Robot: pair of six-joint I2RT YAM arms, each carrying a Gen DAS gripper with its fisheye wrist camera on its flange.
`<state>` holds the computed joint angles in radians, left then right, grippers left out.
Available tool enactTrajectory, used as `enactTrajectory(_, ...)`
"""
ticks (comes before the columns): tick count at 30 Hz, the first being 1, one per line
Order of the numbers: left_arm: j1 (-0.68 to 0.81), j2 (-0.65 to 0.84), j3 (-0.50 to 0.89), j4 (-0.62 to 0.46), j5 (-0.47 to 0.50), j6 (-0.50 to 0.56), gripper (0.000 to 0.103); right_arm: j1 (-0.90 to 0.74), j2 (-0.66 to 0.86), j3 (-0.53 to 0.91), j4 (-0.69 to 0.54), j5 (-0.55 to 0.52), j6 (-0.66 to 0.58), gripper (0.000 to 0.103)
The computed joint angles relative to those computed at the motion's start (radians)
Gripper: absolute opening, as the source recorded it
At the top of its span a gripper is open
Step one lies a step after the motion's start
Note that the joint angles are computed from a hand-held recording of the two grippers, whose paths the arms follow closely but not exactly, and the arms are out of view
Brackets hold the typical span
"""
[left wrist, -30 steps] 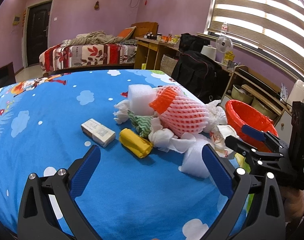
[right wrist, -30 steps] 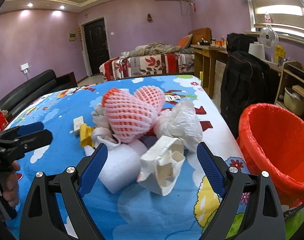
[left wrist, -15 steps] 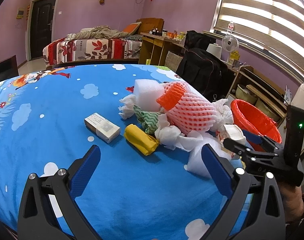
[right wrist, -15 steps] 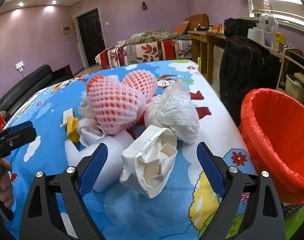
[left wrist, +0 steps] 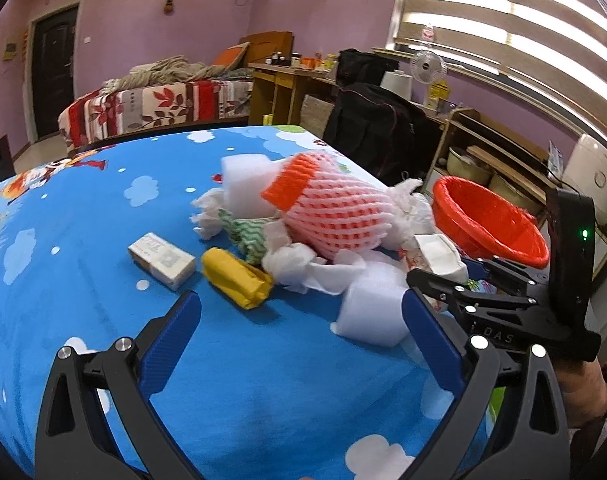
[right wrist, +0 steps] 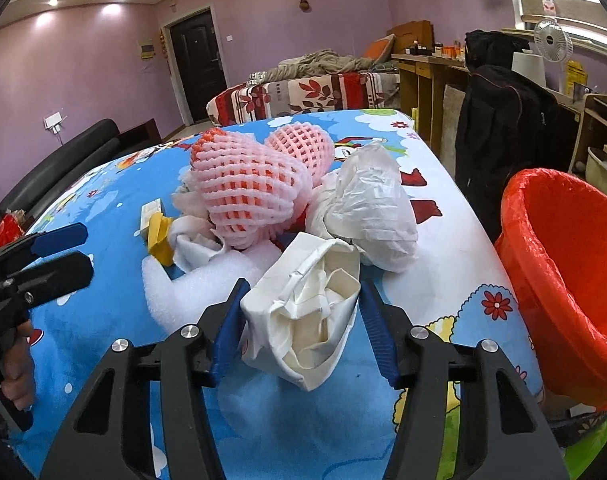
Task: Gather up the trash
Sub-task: 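Grasp the white paper bag with the right gripper while the left gripper grasps a white tissue, then carry the paper bag over the red bin and open the right gripper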
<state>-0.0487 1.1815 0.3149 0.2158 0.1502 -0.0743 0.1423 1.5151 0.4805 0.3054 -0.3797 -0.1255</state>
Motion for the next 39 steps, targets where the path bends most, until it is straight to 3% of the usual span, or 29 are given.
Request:
enactTrajectory(11,-0.104,0.109,0.047,0.025,-0.008,0.024,0.09,-0.048,-0.089,-0.009,-0.037,-0.028,-0.003,0.053)
enactTrajectory(20,-0.165,0.254,0.124,0.026,-0.024,0.07,0.078,-0.114,-0.139,-0.007,-0.071,-0.053,-0.016,0.054)
enactTrajectory(24,-0.176,0.313,0.167,-0.007,-0.022,0.09,0.051,-0.162,-0.138,-0.001,-0.078,-0.073,-0.022,0.054)
enactTrajectory(32,-0.159,0.208,0.134,-0.025,0.034,0.104,0.05,-0.219,-0.155,0.001,-0.088,-0.098,-0.037,0.054)
enactTrajectory(39,-0.21,0.119,0.147,-0.068,0.027,0.099,0.05,-0.278,-0.185,0.015,-0.115,-0.116,-0.05,0.054)
